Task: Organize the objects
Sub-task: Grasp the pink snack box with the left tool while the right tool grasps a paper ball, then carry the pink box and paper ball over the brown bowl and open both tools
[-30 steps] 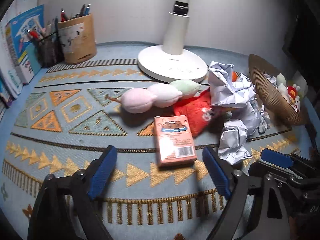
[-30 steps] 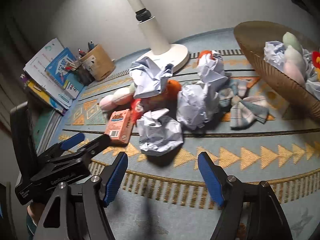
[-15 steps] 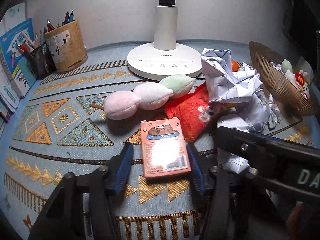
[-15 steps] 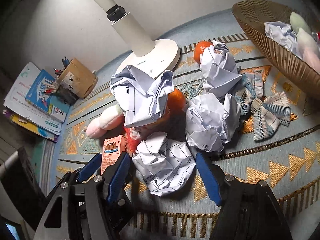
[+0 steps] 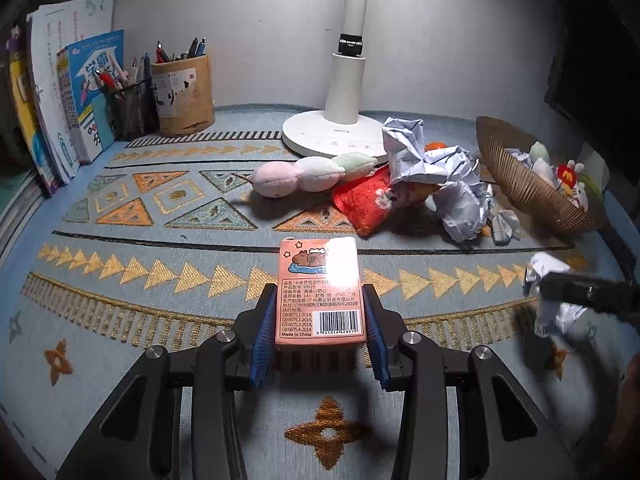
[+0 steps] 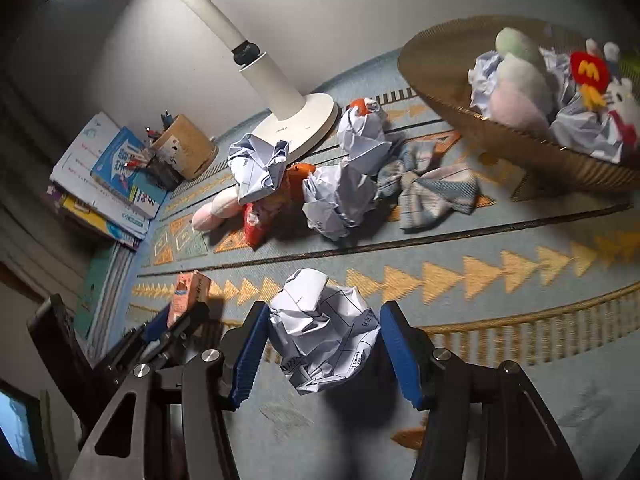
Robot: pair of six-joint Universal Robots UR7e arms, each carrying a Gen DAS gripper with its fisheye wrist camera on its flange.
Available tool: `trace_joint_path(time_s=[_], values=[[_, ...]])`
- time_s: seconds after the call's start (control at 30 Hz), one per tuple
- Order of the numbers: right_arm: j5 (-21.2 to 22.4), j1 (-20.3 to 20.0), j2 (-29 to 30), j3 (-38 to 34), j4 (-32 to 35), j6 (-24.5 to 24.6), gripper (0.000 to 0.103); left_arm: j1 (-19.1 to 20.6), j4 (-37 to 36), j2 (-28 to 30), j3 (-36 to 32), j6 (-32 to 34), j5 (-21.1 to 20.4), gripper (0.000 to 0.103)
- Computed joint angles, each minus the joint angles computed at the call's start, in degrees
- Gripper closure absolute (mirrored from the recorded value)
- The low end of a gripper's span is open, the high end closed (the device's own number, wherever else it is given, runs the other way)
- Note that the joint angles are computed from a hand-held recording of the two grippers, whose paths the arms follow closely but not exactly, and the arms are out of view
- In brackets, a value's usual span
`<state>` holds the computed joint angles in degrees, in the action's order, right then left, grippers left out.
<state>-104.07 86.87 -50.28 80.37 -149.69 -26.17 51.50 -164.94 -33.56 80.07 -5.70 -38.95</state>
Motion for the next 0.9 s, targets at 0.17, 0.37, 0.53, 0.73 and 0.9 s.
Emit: trace_joint_path(time_s=[0.17,0.37,0.53,0.73,0.9], values=[[-10.36,0.39,-2.27,4.57,-5.48,-15.96,0.046,-0.17,-2.27,0.97,-0.18,1.35,1.44,0.066],[-8.74,-1.15,-3.13,7.07,-9.45,-18.67,0.039,-0.71,-6.95,0.45,1.94,2.36,1.55,0.065],[-2.67,-3.25,-6.41,8.29,-3.39,-9.47,0.034,-0.43,-0.98,0.68,0.52,0.27,1.34,0.065],[0.2,-4.65,-8.27,11.75,-5.33,1.35,0.016,-0.66,-3.41,0.58,1.31,2.16,0.96,0.065],[4.65,-4.74,-7.79,11.97,-7.09,7.28,0.016,-0.48,-2.2,0.48,1.06,1.11,0.58,0.065]])
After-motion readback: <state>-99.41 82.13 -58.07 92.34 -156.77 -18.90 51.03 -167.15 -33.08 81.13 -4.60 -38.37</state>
